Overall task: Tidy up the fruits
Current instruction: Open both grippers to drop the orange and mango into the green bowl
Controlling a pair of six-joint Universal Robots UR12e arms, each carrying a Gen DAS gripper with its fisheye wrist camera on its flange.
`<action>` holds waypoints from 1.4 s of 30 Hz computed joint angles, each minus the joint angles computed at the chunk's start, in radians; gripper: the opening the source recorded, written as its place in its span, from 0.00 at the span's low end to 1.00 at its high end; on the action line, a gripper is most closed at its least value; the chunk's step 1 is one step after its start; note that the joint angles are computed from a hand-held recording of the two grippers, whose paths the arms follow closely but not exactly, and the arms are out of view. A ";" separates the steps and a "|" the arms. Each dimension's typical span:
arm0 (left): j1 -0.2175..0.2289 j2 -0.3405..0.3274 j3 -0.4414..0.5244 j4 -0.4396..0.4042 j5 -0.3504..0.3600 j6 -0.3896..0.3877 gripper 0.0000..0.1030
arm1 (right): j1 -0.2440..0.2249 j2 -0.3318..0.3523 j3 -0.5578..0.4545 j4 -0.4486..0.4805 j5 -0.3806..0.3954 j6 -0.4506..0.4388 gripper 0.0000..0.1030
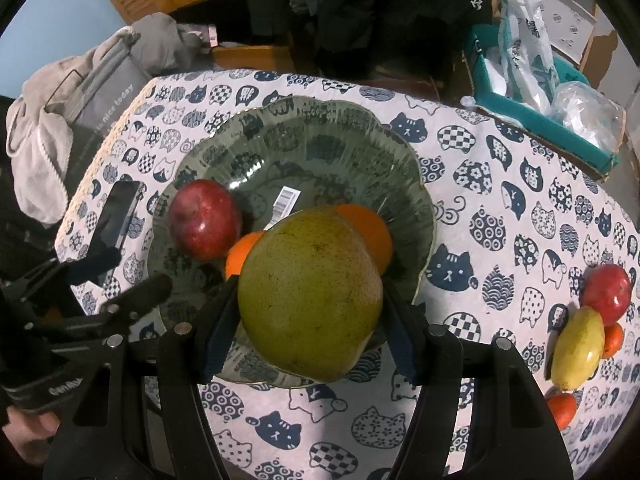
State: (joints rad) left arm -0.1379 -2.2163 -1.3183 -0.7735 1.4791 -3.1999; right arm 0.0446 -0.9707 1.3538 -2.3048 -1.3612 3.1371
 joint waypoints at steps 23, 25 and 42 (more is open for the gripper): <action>0.019 0.012 -0.021 0.039 0.023 -0.064 0.71 | 0.028 0.058 -0.084 0.038 0.016 -0.033 0.69; 0.021 0.013 -0.022 0.040 0.023 -0.068 0.71 | 0.028 0.053 -0.078 0.015 0.022 -0.034 0.75; 0.013 0.040 -0.035 0.103 -0.003 -0.055 0.71 | -0.007 -0.013 -0.013 -0.114 -0.016 0.042 0.76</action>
State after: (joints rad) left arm -0.1247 -2.1764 -1.3535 -0.6702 1.4758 -3.2554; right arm 0.0376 -0.9836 1.3403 -2.4188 -1.3768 3.1788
